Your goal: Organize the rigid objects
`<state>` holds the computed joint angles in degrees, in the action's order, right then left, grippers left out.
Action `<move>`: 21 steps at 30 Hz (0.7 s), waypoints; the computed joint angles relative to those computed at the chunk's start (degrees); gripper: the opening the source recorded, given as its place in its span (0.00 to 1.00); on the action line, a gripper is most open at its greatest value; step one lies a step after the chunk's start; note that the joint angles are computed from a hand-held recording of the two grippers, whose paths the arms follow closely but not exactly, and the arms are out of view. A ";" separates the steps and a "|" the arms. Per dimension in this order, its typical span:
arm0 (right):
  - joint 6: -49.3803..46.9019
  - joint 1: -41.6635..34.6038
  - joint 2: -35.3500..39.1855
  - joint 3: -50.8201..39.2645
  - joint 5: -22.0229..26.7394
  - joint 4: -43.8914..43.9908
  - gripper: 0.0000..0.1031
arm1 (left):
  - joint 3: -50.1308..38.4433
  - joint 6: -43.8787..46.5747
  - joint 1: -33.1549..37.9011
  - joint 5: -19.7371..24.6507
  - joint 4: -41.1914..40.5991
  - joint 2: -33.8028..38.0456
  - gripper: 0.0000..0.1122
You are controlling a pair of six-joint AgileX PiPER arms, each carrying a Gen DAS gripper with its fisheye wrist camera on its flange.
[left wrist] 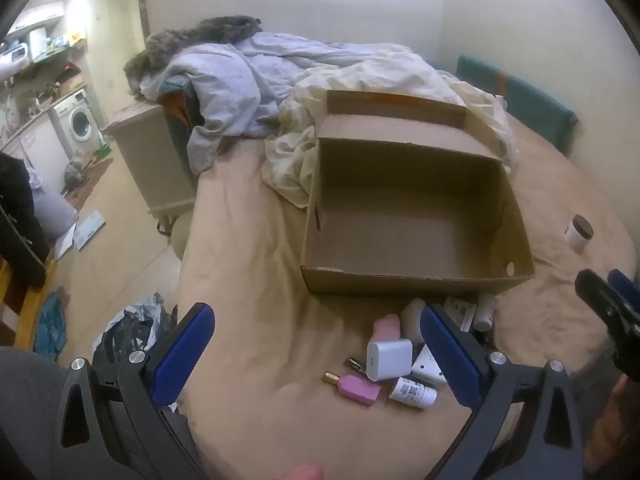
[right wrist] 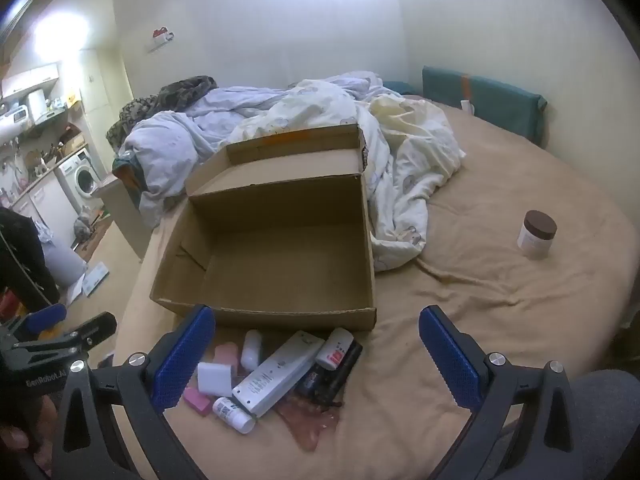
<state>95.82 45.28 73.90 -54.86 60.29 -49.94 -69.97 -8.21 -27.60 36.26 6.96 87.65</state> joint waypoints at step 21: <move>-0.45 0.33 0.58 -0.42 0.88 -0.04 1.00 | -1.05 0.58 1.44 1.15 -1.66 0.67 0.91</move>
<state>95.37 45.61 74.48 -55.27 61.17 -49.98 -71.02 -7.63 -26.16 37.42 5.30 88.33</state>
